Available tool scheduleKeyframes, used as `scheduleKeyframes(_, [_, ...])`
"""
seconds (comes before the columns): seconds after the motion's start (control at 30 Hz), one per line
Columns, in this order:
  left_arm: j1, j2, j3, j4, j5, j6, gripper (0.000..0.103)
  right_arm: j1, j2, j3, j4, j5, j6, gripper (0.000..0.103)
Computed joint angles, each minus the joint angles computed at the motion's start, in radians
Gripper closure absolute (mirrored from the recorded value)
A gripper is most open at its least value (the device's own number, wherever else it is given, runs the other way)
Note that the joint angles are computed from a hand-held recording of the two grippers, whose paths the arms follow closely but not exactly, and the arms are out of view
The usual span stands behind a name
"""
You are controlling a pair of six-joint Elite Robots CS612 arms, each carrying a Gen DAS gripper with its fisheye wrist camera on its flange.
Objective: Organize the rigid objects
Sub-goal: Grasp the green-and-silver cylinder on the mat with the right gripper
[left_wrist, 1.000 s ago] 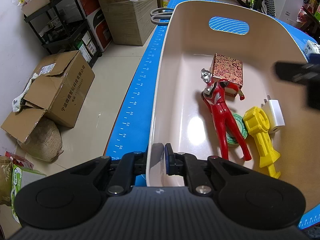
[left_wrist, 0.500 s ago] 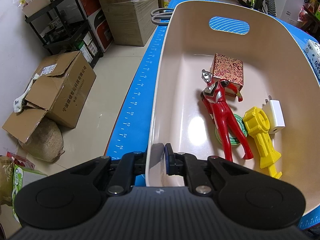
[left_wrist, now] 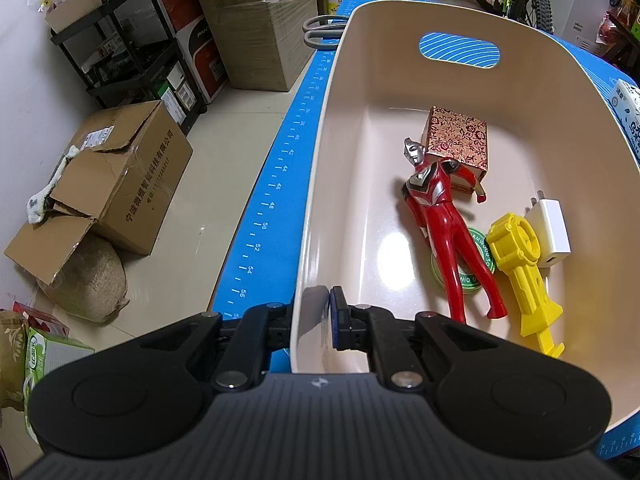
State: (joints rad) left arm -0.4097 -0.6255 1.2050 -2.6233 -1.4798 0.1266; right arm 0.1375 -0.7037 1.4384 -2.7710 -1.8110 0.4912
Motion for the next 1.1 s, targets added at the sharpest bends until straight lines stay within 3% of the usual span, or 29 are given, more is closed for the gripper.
scheduleKeyframes(0.37, [0.0,-0.001,0.001,0.0,0.0,0.0,0.09,0.007,0.044,-0.048,0.048,-0.012,-0.016,0.012])
scheduleKeyframes(0.67, [0.0,-0.001,0.001,-0.001,0.001,0.0,0.09,-0.001,0.05,-0.049,0.033,0.026,-0.023,0.024])
scheduleKeyframes(1.1, [0.0,0.0,0.0,0.0,0.001,0.0,0.09,0.013,0.019,-0.01,-0.057,-0.069,-0.024,0.024])
